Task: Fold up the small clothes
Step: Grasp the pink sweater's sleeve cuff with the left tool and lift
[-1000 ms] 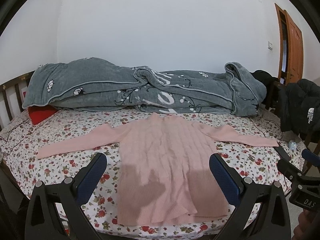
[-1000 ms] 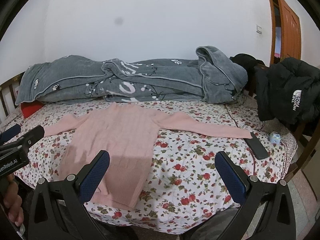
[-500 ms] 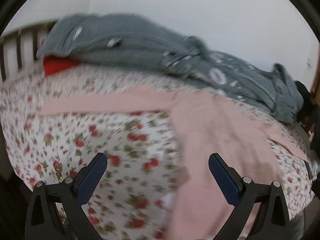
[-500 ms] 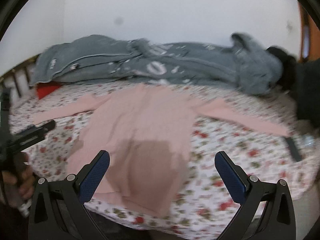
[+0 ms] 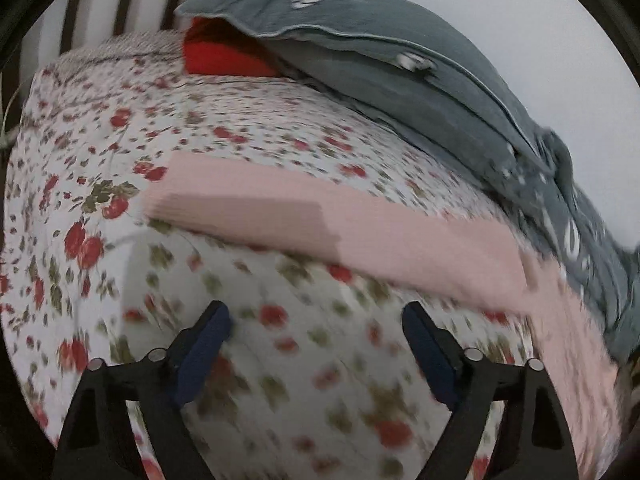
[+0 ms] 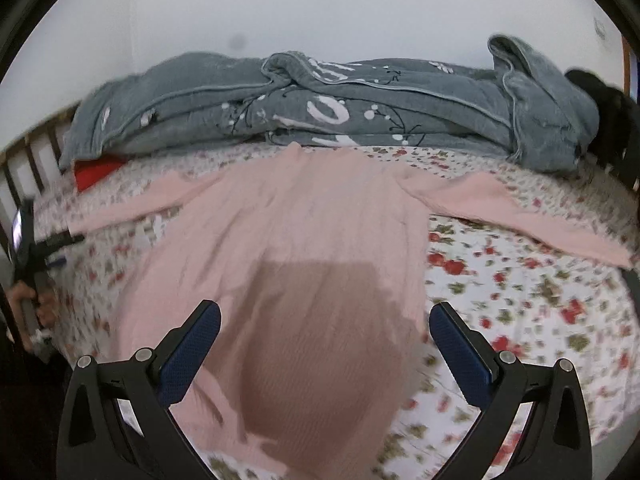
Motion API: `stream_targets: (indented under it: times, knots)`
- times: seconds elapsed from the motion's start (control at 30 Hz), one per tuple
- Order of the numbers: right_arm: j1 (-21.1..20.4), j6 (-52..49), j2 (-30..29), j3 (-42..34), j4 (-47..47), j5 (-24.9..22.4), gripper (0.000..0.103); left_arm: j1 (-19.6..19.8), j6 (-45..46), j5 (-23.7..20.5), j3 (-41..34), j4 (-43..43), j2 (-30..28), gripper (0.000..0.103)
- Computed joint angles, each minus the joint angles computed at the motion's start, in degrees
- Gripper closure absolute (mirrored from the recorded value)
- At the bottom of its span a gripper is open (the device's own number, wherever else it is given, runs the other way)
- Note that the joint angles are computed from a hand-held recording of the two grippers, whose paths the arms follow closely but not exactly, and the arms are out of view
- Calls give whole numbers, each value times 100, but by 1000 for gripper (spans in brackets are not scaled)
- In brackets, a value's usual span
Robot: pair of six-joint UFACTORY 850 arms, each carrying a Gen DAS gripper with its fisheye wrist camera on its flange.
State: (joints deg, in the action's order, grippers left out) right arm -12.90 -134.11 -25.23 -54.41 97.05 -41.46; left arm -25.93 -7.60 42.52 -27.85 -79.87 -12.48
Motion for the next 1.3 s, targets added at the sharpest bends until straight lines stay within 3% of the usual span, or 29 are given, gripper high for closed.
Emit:
stream_targets:
  times: [0.13,0.27,0.37,0.43,0.47,0.7,0.93,1.1,1.3]
  knots:
    - [173,971,-326,-393,-508,-193,0,272,-656,129,249,610,103,39]
    - [354,1003,-428,-564,-475,-42,0,674,-1676,253,486,1368,136,53]
    - [430,1089,-472,-755,-561,49,0,823,-1307,116,399,840,150,68]
    - [447,993,-506,-871,-540,88,0,872,-637,95,269,181,141,93]
    - [460,882,-499,-916,-454,114,0,898,-472,108,251,126,160,95]
    - [463,282,-664,-1367,-76,29,0,656,1951,539,-475,-1257,300,96]
    - [307,-659,-1043,-1679,449,-218,0,107,3477,1052,-1823,-1648,-147,96]
    - [-12,-312,-1578,-2206,-127,-662,0,-214,4648,1165,-3421,-1708,-1066,96]
    - [-231,21,-1931,-2649,-417,-523,0,-514,6321,889,-5974,-1967,-2792,96]
